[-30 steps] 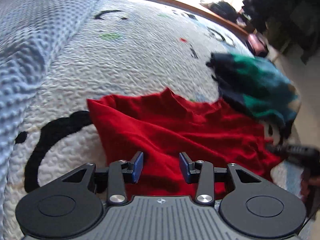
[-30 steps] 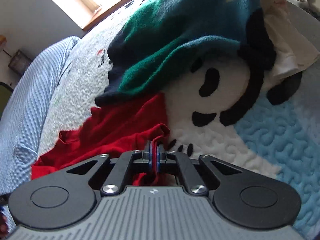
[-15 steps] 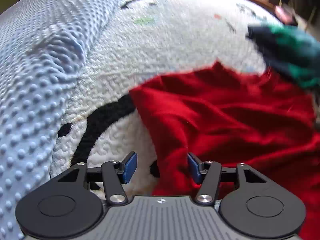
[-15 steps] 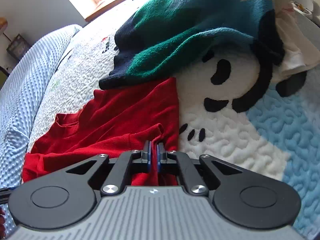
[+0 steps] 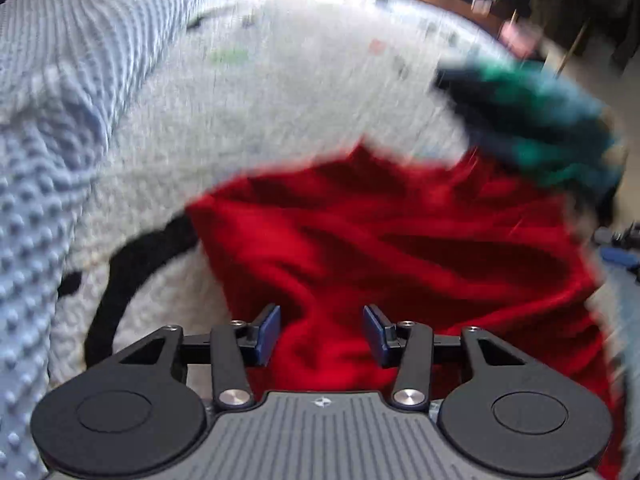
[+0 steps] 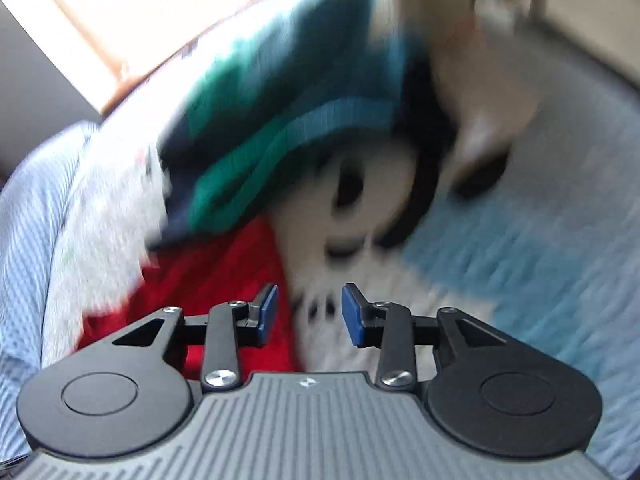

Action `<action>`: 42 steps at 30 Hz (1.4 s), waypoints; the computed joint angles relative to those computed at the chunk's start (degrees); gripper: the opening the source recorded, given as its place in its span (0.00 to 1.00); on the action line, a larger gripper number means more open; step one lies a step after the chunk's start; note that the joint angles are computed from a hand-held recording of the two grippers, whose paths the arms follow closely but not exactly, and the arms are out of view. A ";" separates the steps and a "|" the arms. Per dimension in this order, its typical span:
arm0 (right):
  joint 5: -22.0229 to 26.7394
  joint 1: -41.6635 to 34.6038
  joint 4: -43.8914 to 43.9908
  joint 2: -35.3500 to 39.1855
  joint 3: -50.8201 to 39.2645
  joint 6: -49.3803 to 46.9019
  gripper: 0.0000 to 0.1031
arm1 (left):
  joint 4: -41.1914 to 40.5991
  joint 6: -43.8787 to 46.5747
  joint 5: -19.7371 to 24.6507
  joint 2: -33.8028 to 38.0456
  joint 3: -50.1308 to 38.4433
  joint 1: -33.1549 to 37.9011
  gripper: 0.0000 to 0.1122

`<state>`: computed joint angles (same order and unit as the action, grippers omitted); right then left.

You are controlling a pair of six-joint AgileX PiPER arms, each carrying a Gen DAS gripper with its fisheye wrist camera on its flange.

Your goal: Fold clothes

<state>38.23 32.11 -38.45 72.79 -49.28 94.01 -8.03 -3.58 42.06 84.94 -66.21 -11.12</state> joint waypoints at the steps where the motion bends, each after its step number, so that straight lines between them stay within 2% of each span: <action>1: -0.61 2.49 -4.36 -0.74 -0.10 1.75 0.33 | -0.90 1.32 -2.47 -1.34 0.56 -0.88 0.47; 2: -1.85 4.45 -7.12 -0.79 -0.69 1.21 0.32 | -2.04 3.03 -4.90 -2.36 1.04 -1.93 0.50; 3: -4.41 6.21 -8.46 0.87 -1.95 -1.62 0.23 | -3.97 5.76 -7.12 -2.51 1.44 -3.40 0.50; 5: -10.52 8.99 -9.28 6.08 -4.77 -9.75 0.16 | -8.89 10.31 -10.59 -0.45 1.91 -5.79 0.50; 6: -12.84 9.89 -8.47 8.93 -6.26 -14.06 0.16 | -9.02 9.57 -10.76 1.72 1.56 -6.67 0.50; 9: -14.49 11.18 -1.68 17.26 -10.51 -25.99 0.14 | -1.94 2.14 -9.59 7.75 1.52 -8.45 0.43; 11: -10.61 11.74 -0.76 20.88 -11.83 -30.53 0.14 | -0.90 5.68 -13.19 6.59 6.19 -8.18 0.42; 12: -9.75 11.57 -2.84 20.85 -10.64 -29.36 0.14 | 0.38 6.43 -12.88 5.61 7.02 -8.29 0.42; 14: -9.97 9.79 -6.23 17.52 -6.29 -25.98 0.13 | 1.60 7.35 -11.20 3.46 8.28 -7.40 0.43; 16: -9.48 6.55 -3.49 13.50 -2.89 -29.62 0.13 | -0.97 9.80 -8.98 1.26 9.52 -3.90 0.42; 17: -9.25 5.30 -0.71 11.89 -1.97 -33.05 0.06 | -2.78 11.26 -7.54 0.19 9.87 -1.89 0.40; 18: -7.59 5.18 2.08 10.62 -2.08 -36.55 0.08 | -3.77 11.59 -6.01 -0.92 9.90 -0.69 0.38; 19: -5.75 5.74 3.39 9.52 -2.46 -38.43 0.10 | -3.67 10.75 -4.98 -2.06 9.65 -0.43 0.38; 21: -4.24 10.46 1.35 7.03 -3.53 -35.73 0.30 | -4.41 10.42 -4.54 -4.30 9.71 -0.84 0.46; 23: -4.60 16.24 0.03 6.17 -4.93 -33.32 0.43 | -4.88 11.67 -6.52 -5.14 10.76 -2.92 0.49; 26: -1.94 22.63 -1.68 12.00 -9.07 -32.68 0.34 | 1.32 4.17 -4.39 -0.51 9.46 -6.94 0.48; 28: 1.68 22.76 -0.61 14.31 -9.47 -30.42 0.24 | 3.01 4.76 -5.98 -0.95 11.45 -7.40 0.50; 31: -1.22 19.17 2.28 8.46 -2.19 -27.18 0.23 | 2.77 8.98 -7.41 -2.65 13.84 -6.66 0.49; 33: 1.41 19.29 2.61 7.27 -1.73 -28.21 0.23 | 0.82 11.61 -7.26 -3.62 14.85 -4.93 0.48; 36: 4.22 18.74 5.39 5.53 -1.89 -29.78 0.23 | 0.41 7.95 -5.26 -4.05 13.58 -4.59 0.49; 39: 9.21 21.08 2.69 4.63 -2.12 -23.69 0.23 | -0.17 6.78 -3.08 -8.05 15.36 -3.21 0.49; 41: 11.23 20.88 3.89 4.77 -1.36 -21.36 0.24 | -2.35 10.82 -0.89 -8.55 16.14 -0.69 0.47; 42: 11.44 20.66 4.51 4.52 -0.56 -20.19 0.23 | -3.01 12.00 -1.24 -8.75 16.59 -0.34 0.47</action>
<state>49.67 52.77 -33.94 77.31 -49.84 73.82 -11.05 8.42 40.82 76.18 -49.62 -11.46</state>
